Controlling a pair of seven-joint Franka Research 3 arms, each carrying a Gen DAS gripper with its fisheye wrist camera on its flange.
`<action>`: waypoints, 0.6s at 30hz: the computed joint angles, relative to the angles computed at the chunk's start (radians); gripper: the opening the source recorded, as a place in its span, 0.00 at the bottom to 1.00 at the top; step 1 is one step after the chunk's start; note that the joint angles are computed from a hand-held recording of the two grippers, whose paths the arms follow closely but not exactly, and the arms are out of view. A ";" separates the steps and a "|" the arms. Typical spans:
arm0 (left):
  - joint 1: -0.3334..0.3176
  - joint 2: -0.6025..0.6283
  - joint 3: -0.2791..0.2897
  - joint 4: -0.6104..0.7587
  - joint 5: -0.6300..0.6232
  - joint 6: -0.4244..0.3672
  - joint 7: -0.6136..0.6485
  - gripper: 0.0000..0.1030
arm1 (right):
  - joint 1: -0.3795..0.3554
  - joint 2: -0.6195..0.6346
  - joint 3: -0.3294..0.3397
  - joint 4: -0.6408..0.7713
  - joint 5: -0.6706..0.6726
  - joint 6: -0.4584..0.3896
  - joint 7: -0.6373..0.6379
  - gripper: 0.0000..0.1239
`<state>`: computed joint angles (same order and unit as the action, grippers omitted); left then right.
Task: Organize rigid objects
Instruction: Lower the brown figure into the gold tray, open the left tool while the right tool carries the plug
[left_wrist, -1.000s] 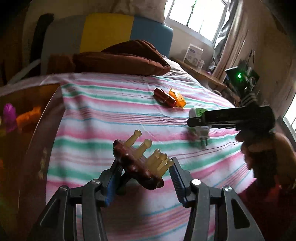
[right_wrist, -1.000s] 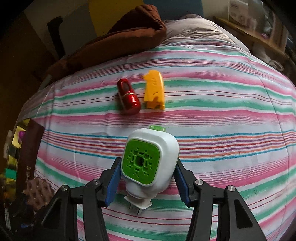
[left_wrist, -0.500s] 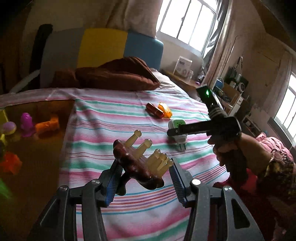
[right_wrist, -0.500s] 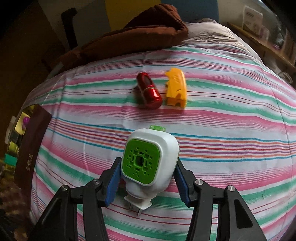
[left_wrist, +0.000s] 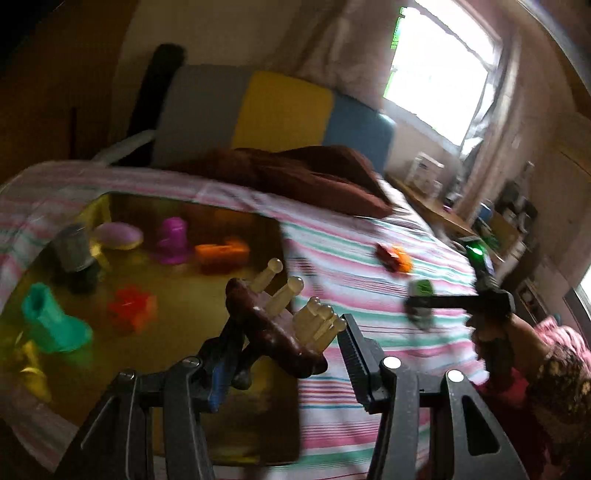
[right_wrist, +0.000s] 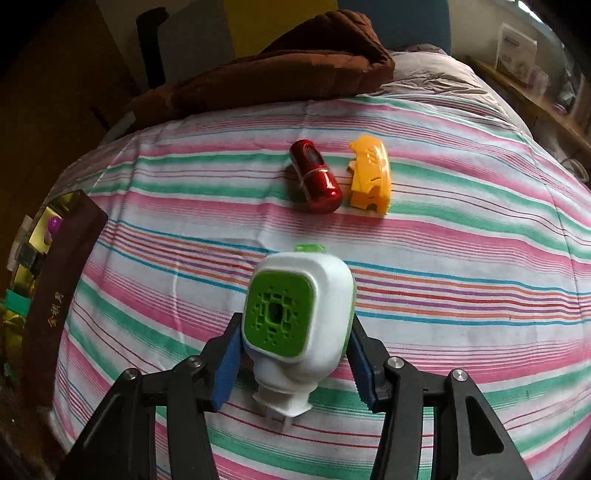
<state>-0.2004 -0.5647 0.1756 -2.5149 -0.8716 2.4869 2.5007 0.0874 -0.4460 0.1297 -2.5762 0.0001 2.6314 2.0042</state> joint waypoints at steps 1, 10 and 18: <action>0.011 0.019 0.004 0.010 0.007 0.003 -0.012 0.51 | -0.005 0.002 0.007 0.002 -0.011 -0.001 0.005 0.43; 0.122 0.217 -0.036 0.141 0.118 -0.008 -0.163 0.51 | -0.010 0.002 0.015 -0.006 -0.045 0.016 0.024 0.42; 0.183 0.318 -0.107 0.223 0.193 -0.038 -0.272 0.51 | -0.009 0.000 0.010 -0.012 -0.035 0.027 0.021 0.42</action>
<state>-0.0171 -0.2470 0.0683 -2.2919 -0.6787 2.4489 2.2291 0.0786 -0.4460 0.1401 -2.5886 -0.0349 2.6583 2.0248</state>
